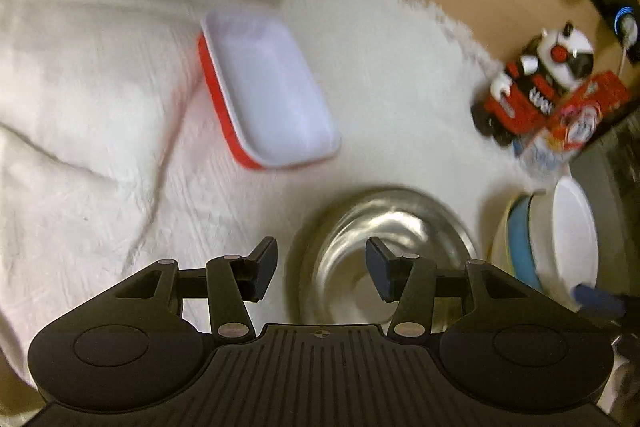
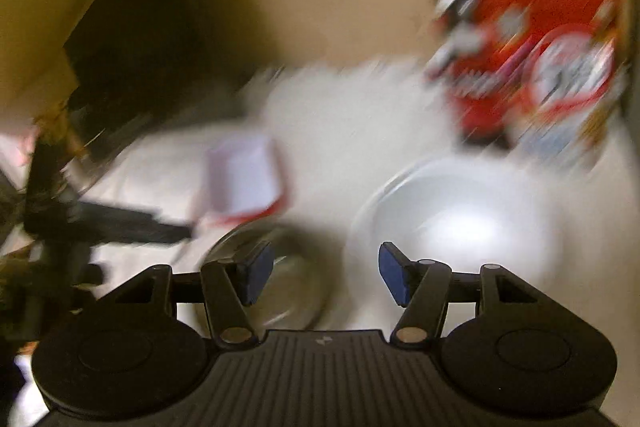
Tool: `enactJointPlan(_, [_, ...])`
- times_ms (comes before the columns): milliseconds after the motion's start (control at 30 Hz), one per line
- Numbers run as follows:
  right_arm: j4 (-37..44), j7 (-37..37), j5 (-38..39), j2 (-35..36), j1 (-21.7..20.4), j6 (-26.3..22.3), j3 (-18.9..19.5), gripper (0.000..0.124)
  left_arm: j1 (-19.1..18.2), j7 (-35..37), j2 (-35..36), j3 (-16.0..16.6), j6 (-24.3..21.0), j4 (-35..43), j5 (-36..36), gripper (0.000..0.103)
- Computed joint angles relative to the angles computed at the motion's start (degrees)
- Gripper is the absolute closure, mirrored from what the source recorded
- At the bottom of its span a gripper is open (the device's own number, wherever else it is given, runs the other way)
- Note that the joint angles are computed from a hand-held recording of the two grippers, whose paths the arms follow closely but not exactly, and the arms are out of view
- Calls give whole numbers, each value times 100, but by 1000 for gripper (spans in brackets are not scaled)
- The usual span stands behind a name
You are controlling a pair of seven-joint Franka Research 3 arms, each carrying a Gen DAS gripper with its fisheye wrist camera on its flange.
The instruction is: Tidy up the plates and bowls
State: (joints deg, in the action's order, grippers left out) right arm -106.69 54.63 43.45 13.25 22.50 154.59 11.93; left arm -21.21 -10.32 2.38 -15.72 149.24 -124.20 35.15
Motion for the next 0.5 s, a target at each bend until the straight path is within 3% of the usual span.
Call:
enactJointPlan(67, [-47, 559, -544, 79, 292, -44, -46, 66, 54, 232, 81, 35, 144, -91, -118, 50])
enactJointPlan(167, [-94, 2032, -1892, 265, 851, 114, -350, 66, 144, 406, 198, 108, 589, -270, -281, 49])
enactJointPlan(233, [-21, 2833, -2272, 414, 971, 13, -446, 66, 209, 563, 346, 170, 1080, -336, -305, 51])
enactJointPlan(367, [76, 4397, -2889, 723, 1192, 140, -688, 66, 326, 1602, 734, 79, 1559, -219, -944, 51])
enactJointPlan(500, [24, 5221, -3354, 962, 1282, 381, -738, 66, 444, 2766, 1076, -137, 1804, -54, -1792, 47])
